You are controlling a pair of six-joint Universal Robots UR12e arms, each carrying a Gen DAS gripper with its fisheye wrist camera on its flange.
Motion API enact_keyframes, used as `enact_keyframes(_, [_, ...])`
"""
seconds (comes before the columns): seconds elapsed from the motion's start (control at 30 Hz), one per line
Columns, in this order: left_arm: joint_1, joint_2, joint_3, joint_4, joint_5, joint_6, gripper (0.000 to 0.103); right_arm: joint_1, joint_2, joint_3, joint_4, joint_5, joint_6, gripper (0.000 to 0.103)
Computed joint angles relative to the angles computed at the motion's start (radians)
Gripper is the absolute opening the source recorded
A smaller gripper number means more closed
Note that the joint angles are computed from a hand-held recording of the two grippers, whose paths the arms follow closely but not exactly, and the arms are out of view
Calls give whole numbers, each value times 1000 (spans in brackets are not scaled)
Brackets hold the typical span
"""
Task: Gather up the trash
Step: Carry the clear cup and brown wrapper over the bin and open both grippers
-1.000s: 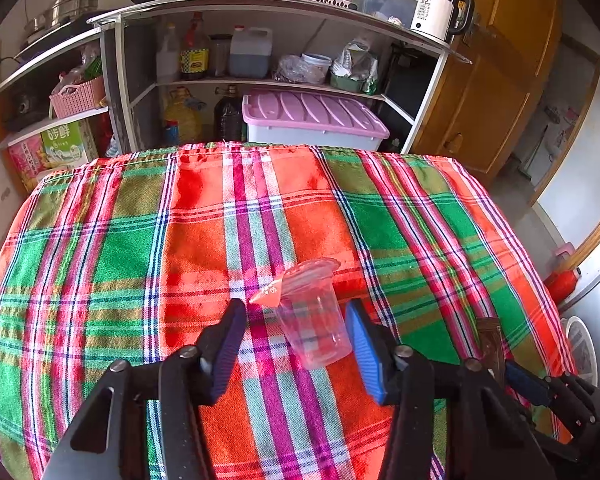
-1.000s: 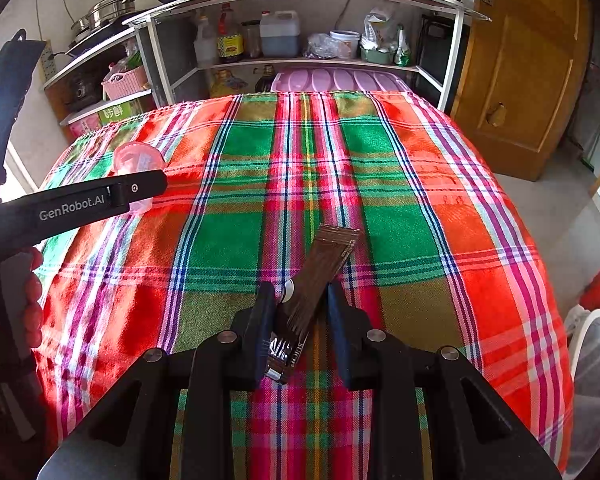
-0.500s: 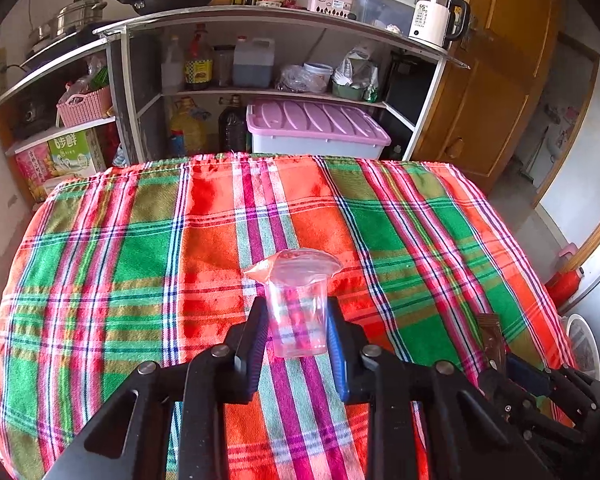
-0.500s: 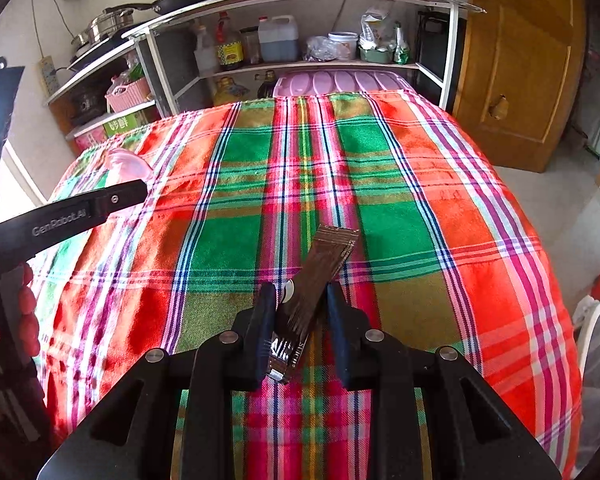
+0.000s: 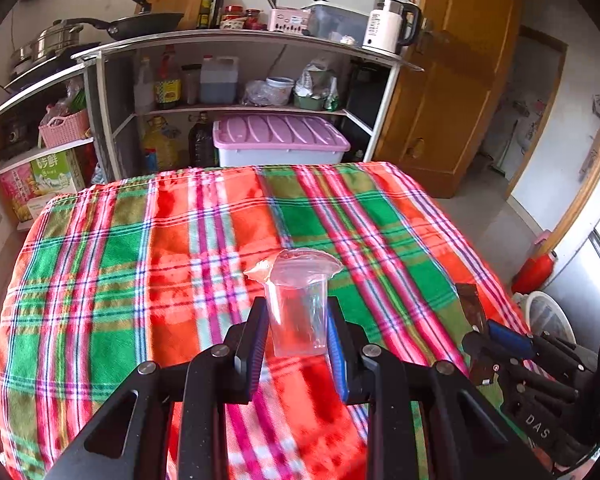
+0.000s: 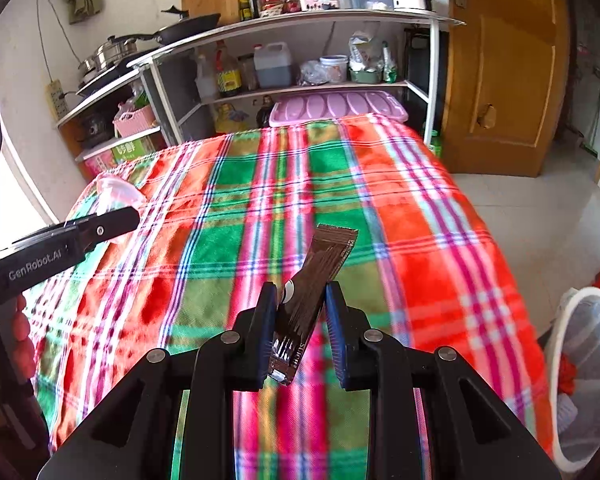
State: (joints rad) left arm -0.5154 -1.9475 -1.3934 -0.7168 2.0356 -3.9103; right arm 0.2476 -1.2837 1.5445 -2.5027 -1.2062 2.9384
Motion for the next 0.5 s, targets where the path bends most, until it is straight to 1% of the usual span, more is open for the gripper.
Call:
enact_keyframes(0.07, [-8,-5,8,6,-7,6,28,-10,-10,10,-5,8,5,25])
enact_keyframes(0.2, [-30,-22,37,0,3,33,28,-32,-36,37,-14,24,-2,25])
enact_keyframes(0.33, [-46,-46,76,-3,-10,60,28,-57,-60,61,-23,29,3,25])
enact_keyframes(0.5, [-62,-85,130,10,-58,99,28,-96,-91,91,-39,22,15,25])
